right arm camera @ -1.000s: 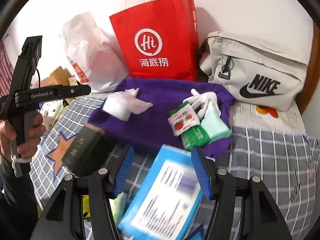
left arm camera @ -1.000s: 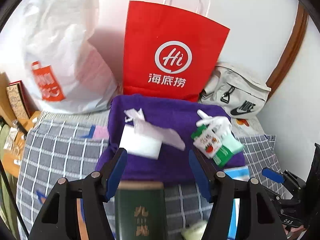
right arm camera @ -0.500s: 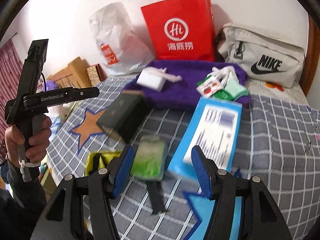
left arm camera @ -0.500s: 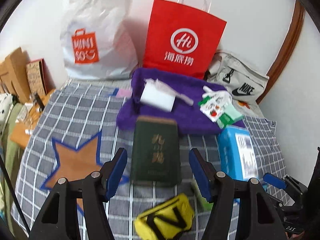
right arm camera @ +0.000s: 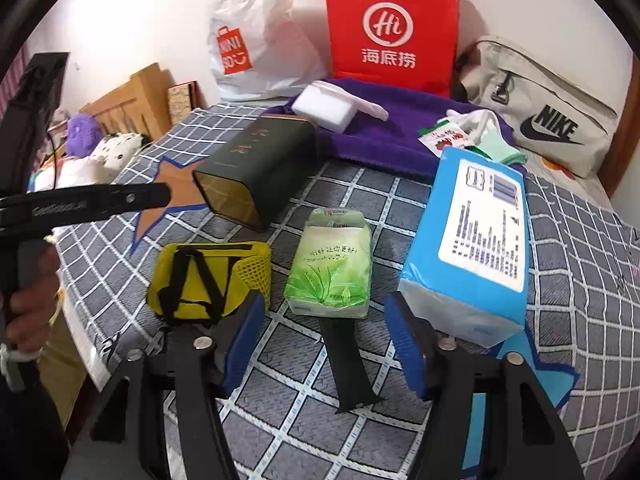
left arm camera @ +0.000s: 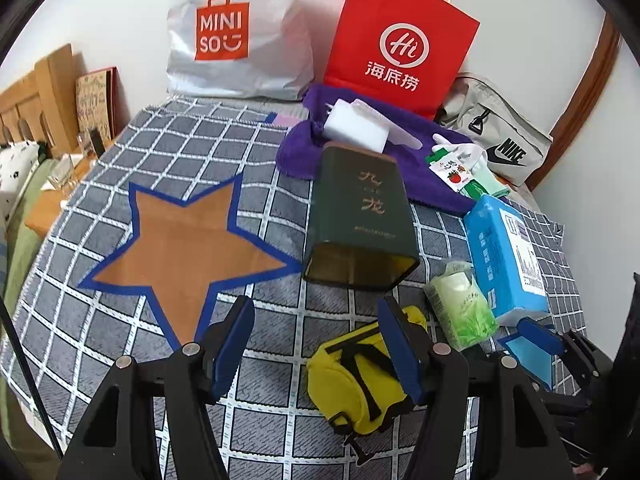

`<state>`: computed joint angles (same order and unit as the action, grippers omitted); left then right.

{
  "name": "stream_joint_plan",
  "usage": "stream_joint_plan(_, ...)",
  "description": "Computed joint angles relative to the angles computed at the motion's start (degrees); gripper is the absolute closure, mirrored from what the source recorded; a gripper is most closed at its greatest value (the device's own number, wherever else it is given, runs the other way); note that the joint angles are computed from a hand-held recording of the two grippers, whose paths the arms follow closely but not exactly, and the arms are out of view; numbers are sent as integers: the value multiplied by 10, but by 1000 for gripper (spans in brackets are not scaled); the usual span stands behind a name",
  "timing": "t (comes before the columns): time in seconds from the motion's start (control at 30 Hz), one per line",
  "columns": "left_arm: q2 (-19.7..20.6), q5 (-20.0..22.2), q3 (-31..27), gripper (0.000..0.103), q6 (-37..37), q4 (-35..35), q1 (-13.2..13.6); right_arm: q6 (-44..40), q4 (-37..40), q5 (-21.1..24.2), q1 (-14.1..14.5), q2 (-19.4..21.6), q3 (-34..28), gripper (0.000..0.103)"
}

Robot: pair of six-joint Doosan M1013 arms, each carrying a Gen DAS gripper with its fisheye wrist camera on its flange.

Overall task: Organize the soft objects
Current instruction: 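Reach left gripper to the yellow pouch while right approaches the green tissue pack, then grasp the yellow pouch with left gripper while right grasps the green tissue pack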

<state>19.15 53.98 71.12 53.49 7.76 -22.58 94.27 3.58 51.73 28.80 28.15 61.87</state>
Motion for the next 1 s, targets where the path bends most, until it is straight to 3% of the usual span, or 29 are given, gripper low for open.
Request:
stream_joint_plan(0.33,-10,-45,33,41,29,-75,18,60,-13,5,4,18,-6,34)
stream_joint_plan(0.6,-7,-39,37,41,45,-105,25,94,-30,6,11,36,-23,30)
stream_joint_plan(0.63,-7,-37,36,41,44,-105,25,98,-35,6,12,37,-24,31)
stream_joint_plan(0.73,-9,-34,38,41,38,-99,25,101,-58,2,16,37,-23,50)
stream_joint_plan(1.0,-15,-31,45,41,49,-132,21,63,-37,-41,14,3,17,51)
